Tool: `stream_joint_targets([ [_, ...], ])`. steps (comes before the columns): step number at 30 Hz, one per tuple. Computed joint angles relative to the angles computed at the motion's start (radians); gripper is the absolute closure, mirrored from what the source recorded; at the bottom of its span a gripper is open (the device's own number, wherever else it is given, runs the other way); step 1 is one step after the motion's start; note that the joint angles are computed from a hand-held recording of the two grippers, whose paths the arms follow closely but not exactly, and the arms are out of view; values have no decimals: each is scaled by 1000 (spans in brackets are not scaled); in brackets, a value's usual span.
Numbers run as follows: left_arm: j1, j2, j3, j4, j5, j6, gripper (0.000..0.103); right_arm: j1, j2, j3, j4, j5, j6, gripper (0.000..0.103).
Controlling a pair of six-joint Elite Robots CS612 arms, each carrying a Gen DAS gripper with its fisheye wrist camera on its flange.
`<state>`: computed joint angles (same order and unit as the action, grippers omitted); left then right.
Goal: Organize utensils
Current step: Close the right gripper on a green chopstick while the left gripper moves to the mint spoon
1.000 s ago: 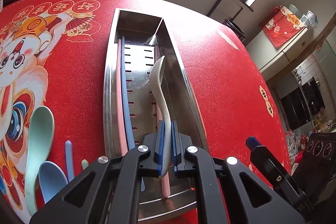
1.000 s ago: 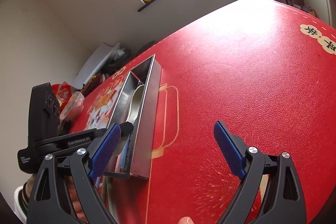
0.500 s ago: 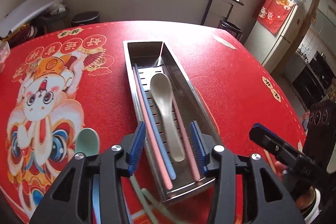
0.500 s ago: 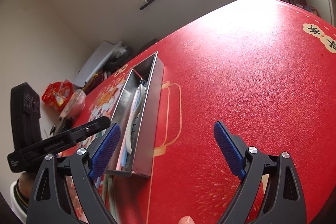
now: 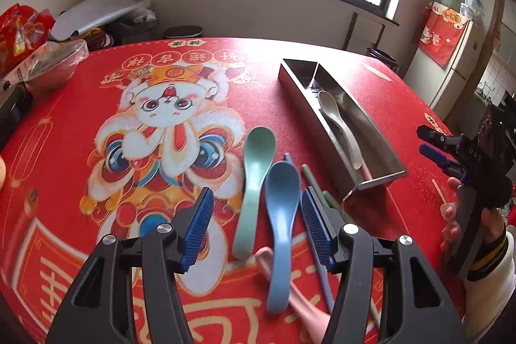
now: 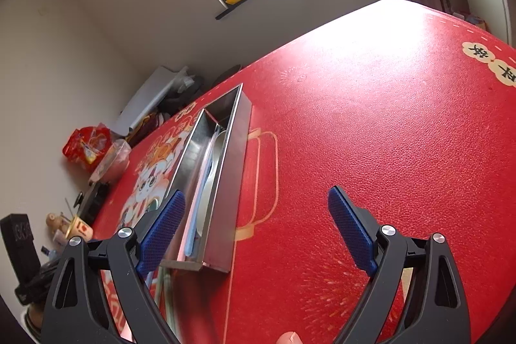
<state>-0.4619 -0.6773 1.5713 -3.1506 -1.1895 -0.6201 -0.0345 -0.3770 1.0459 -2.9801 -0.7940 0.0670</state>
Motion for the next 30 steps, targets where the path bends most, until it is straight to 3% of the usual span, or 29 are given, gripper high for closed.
stream_joint_targets([
  [3, -2, -13, 40, -7, 3, -16, 47, 6, -11, 12, -16, -50, -1, 16],
  [8, 1, -20, 88, -59, -16, -14, 47, 4, -44, 77, -109, -72, -12, 16],
  [15, -5, -21, 111, -91, 21, 9, 47, 17, -120, 175, 25, -113, -203, 16],
  [18, -11, -18, 116, -89, 59, 34, 47, 34, -154, 227, 50, -181, -335, 16],
  [21, -17, -14, 120, -101, 85, 51, 40, 44, -173, 259, 77, -209, -404, 16],
  [27, -14, -1, 128, -153, 68, 55, 38, 62, -193, 291, 135, -219, -509, 16],
  [30, -10, 1, 135, -194, 57, 49, 37, 82, -202, 307, 131, -264, -568, 16],
])
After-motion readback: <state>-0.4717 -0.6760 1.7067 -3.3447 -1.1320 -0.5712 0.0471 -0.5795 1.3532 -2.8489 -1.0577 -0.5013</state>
